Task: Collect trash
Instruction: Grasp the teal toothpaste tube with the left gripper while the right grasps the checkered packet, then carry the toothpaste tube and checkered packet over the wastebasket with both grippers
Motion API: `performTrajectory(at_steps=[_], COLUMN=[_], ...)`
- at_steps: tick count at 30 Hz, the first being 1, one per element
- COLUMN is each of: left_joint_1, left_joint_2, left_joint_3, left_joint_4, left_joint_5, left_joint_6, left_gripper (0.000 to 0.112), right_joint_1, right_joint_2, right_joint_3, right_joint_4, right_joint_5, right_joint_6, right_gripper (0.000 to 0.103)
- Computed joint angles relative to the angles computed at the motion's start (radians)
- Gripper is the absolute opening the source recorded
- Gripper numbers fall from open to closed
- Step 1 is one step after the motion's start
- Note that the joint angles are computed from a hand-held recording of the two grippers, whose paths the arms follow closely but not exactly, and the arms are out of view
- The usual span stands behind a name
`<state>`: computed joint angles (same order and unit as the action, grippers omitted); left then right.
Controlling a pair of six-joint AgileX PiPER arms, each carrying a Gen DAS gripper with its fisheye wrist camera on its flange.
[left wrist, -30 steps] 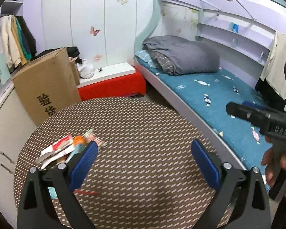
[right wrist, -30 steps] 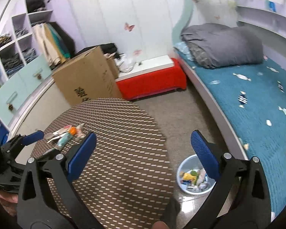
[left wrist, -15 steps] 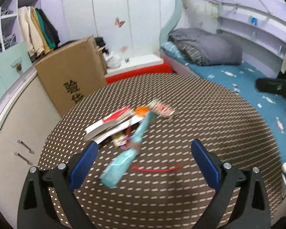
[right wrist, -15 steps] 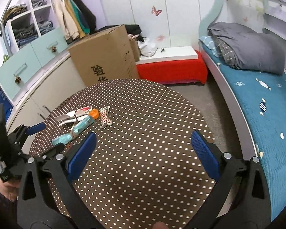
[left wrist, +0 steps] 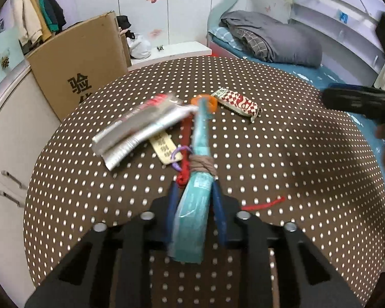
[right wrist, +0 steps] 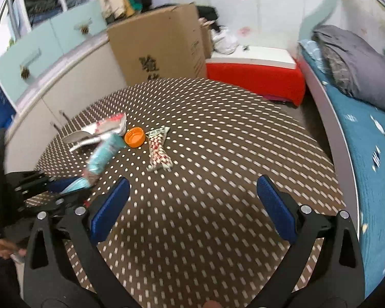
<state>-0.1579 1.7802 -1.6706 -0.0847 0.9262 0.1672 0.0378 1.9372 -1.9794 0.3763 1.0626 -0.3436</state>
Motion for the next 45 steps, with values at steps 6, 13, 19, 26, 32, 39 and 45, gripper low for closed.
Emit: performTrajectory(at_steps=[6, 13, 19, 26, 32, 39, 45], left_joint_1=[0.030, 0.016, 0.017, 0.017, -0.024, -0.146, -0.159], left_joint_2=[-0.110, -0.116, -0.051, -0.150, -0.254, -0.223, -0.143], left_joint_3=[0.154, 0.174, 0.087, 0.223, 0.325, 0.294, 0.202], left_joint_4=[-0.034, 0.032, -0.051, -0.174, -0.204, -0.025, -0.006], left_joint_5=[-0.049, -0.084, -0.035, -0.073, -0.111, -0.092, -0.073], left_joint_6=[-0.010, -0.067, 0.005, 0.042, 0.028, -0.083, -0.121], left_gripper=[0.019, 0.045, 0.017, 0.016, 0.015, 0.024, 0.040], right_joint_1=[0.117, 0.169, 0.096, -0.029, -0.131, -0.210, -0.242], right_joint_2=[0.221, 0.155, -0.023, -0.176, -0.249, -0.282, -0.293], right_joint_3=[-0.276, -0.135, 0.148, 0.334, 0.402, 0.429, 0.447], right_joint_4=[-0.120, -0.172, -0.065, 0.086, 0.167, 0.207, 0.237], right_joint_5=[0.074, -0.047, -0.129, -0.129, -0.106, -0.081, -0.072], right_joint_6=[0.051, 0.032, -0.029, -0.143, -0.211, -0.261, -0.291], right_gripper=[0.071, 0.019, 0.018, 0.018, 0.018, 0.018, 0.018])
